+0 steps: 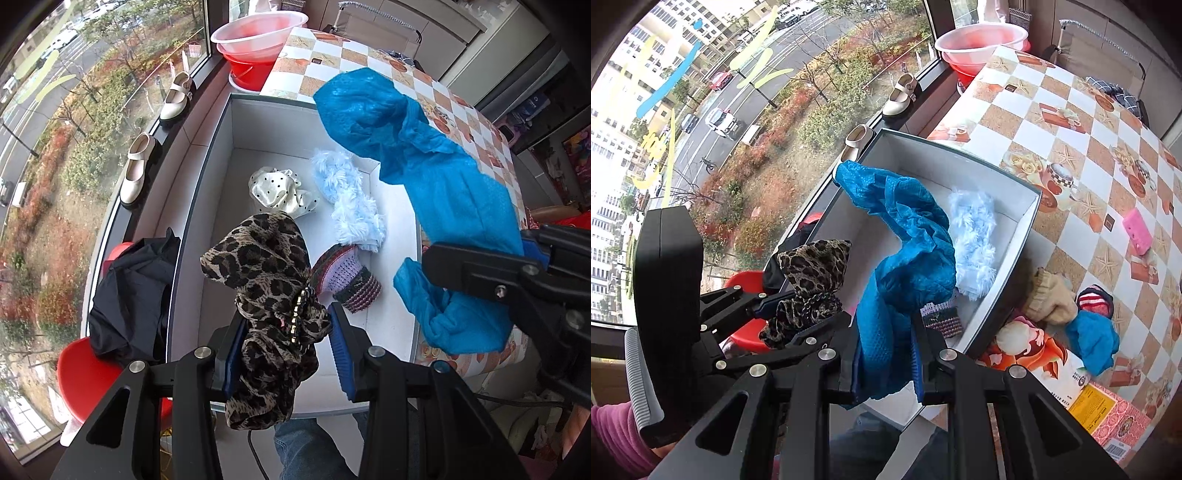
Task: Organize soft objects
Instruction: 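Open both tools to drop the scrunchie and blue cloth into the box, then withdraw both tools from the box toward the table items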
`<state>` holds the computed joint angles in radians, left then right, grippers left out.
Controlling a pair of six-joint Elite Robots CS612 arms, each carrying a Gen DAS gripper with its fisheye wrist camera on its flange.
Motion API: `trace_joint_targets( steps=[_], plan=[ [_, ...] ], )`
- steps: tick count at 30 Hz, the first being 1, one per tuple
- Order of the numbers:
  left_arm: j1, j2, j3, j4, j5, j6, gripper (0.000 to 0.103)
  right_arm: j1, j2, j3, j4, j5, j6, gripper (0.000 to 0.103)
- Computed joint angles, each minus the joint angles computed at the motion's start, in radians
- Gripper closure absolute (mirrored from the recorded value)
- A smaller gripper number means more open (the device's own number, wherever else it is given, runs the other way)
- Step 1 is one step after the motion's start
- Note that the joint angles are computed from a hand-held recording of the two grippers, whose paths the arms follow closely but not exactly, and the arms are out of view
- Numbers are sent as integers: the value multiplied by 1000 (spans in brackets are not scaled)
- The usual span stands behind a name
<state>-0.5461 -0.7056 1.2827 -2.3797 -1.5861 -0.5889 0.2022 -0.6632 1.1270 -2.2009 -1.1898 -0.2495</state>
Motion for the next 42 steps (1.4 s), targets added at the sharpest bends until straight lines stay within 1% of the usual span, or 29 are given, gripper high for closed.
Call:
trace_joint_targets(
  steps=[13, 21, 25, 27, 28, 29, 30, 31, 32, 33, 34, 35, 36, 37, 38, 40, 42],
  plan=[
    [2, 12, -19, 13, -11, 3, 59, 1, 41, -70, 55, -7, 4, 82],
    [3, 23, -34, 30, -17, 9, 58, 4, 56, -93, 67, -9, 1, 82],
    [4, 26, -40, 40, -13, 10, 56, 7, 65, -108, 75, -18, -2, 82],
    [5, 29, -45, 50, -18, 12, 51, 8, 68, -114, 79, -22, -2, 82],
    [6, 29, -46, 49, -21, 12, 44, 8, 70, -117, 79, -26, -1, 82],
    [5, 29, -46, 50, -17, 12, 33, 8, 71, -120, 85, -22, -1, 77],
    [4, 29, -47, 52, -11, 14, 27, 8, 72, -122, 89, -21, 0, 72],
    [4, 28, -45, 47, -10, 12, 22, 7, 72, -123, 89, -22, 0, 54],
    [6, 26, -41, 37, -17, 5, 22, 9, 71, -120, 79, -43, 3, 39],
    [8, 26, -40, 34, -27, -1, 22, 11, 69, -117, 70, -64, 7, 32],
    [10, 27, -41, 36, -28, -8, 21, 12, 69, -116, 64, -82, 13, 21],
    [9, 26, -39, 34, -20, -14, 19, 11, 70, -117, 58, -93, 23, 14],
    [9, 24, -36, 29, -9, -21, 16, 10, 69, -116, 50, -99, 35, 11],
    [9, 22, -32, 24, -2, -29, 10, 9, 68, -114, 40, -111, 47, 4],
    [9, 20, -32, 28, 6, -37, 2, 10, 67, -113, 29, -130, 55, 1],
    [10, 17, -30, 25, 11, -51, 0, 6, 60, -104, 12, -123, 61, 1],
    [13, 15, -26, 9, -5, -64, 0, 4, 54, -101, 9, -124, 66, 1]
  ],
)
